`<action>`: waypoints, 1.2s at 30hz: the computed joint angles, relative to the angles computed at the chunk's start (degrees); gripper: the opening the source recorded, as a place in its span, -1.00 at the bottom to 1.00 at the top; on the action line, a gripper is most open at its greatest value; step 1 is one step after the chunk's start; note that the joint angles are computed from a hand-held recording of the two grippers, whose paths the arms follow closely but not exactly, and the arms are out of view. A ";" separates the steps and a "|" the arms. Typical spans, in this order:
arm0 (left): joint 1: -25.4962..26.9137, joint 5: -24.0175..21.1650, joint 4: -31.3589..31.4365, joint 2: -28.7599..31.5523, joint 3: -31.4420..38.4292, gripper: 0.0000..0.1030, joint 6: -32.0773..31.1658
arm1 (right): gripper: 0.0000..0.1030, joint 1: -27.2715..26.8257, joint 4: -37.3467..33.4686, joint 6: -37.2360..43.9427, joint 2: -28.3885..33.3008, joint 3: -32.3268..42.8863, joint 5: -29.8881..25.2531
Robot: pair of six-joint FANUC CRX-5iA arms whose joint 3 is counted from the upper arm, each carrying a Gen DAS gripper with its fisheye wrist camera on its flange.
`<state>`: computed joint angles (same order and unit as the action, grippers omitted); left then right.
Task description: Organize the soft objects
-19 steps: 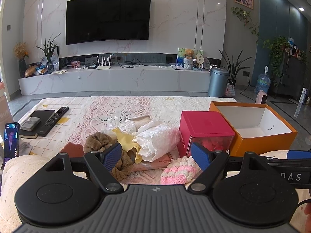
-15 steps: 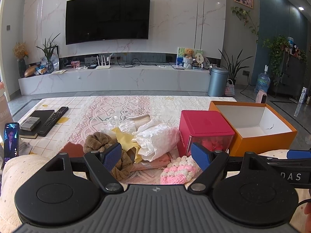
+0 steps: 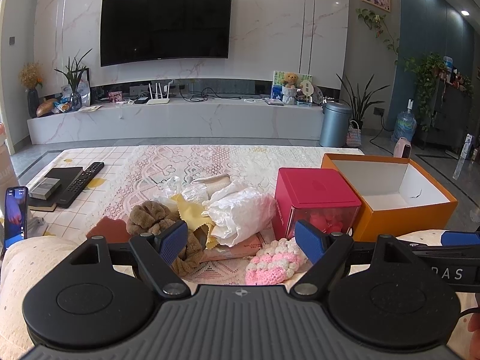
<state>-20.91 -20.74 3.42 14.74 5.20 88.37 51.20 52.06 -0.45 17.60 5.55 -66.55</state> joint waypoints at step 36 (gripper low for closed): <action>0.28 0.23 3.46 -0.20 -1.93 0.72 -4.13 | 0.92 -0.14 -1.42 2.38 0.57 0.88 0.41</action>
<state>-20.63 -20.51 6.88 14.54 3.26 84.24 51.06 50.64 1.93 18.18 6.43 -66.14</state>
